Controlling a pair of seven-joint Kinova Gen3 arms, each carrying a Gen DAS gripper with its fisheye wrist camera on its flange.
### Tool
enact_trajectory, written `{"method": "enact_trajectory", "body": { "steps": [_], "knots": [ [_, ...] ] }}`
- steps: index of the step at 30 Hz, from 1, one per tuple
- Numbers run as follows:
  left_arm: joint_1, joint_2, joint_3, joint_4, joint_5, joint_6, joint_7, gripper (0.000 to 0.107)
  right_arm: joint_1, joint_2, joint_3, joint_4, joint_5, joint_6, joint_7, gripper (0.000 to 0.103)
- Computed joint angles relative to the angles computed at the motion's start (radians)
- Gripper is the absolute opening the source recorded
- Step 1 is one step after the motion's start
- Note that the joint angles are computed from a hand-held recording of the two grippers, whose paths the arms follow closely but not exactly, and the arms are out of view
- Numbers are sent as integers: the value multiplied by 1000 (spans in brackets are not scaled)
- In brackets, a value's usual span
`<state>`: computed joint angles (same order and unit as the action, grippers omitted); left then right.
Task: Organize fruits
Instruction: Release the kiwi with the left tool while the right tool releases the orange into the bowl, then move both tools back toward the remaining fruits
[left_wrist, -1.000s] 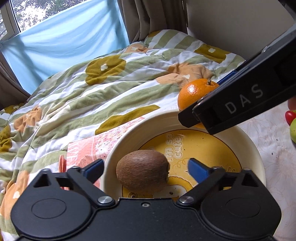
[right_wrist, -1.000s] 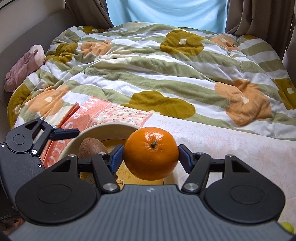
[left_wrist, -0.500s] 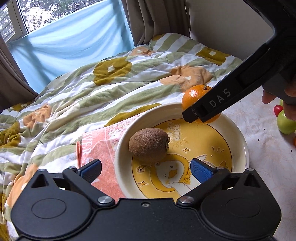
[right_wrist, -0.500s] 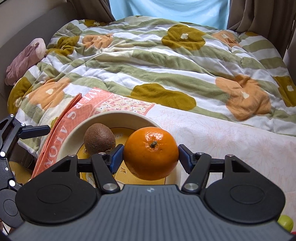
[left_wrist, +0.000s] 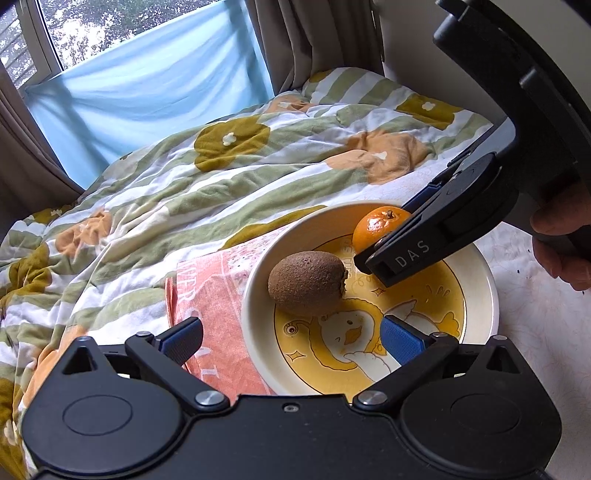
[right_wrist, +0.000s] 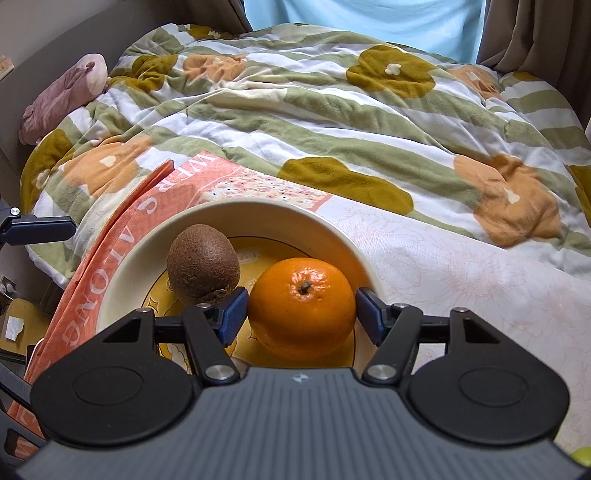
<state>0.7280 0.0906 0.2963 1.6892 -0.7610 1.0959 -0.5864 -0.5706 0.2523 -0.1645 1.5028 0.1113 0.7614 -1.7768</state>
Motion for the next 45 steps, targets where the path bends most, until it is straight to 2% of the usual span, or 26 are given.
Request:
{"method": "enact_trajectory", "body": {
  "steps": [1, 3, 8, 11, 17, 24, 32, 36, 39, 45],
  "knots": [
    [4, 3, 2, -4, -2, 9, 5, 103, -5, -6, 2, 6, 8, -9, -6, 83],
    [11, 0, 5, -1, -4, 17, 9, 103, -4, -20, 0, 20, 7, -24, -11, 103],
    [20, -7, 15, -2, 9, 35, 20, 103, 11, -81, -10, 100, -3, -124, -16, 103],
    [29, -6, 21, -10, 0, 52, 41, 103, -17, -95, -5, 102, 66, -112, -62, 103],
    [61, -4, 34, -45, -36, 112, 78, 103, -20, -145, -25, 99, 98, -82, -83, 103],
    [141, 17, 58, -114, -109, 232, 161, 103, -10, -236, -54, 93, 137, 2, -115, 103],
    [316, 98, 69, -257, -221, 435, 307, 103, 80, -409, -68, 156, 48, 40, -48, 103],
    [406, 150, 46, -356, -238, 498, 337, 103, 135, -516, -36, 193, -18, 78, 31, 103],
    [475, 206, 20, -447, -255, 540, 351, 103, 167, -585, 16, 217, -76, 108, 105, 103],
    [563, 311, -35, -621, -250, 548, 318, 103, 218, -694, 154, 262, -175, 177, 265, 103]
  ]
}}
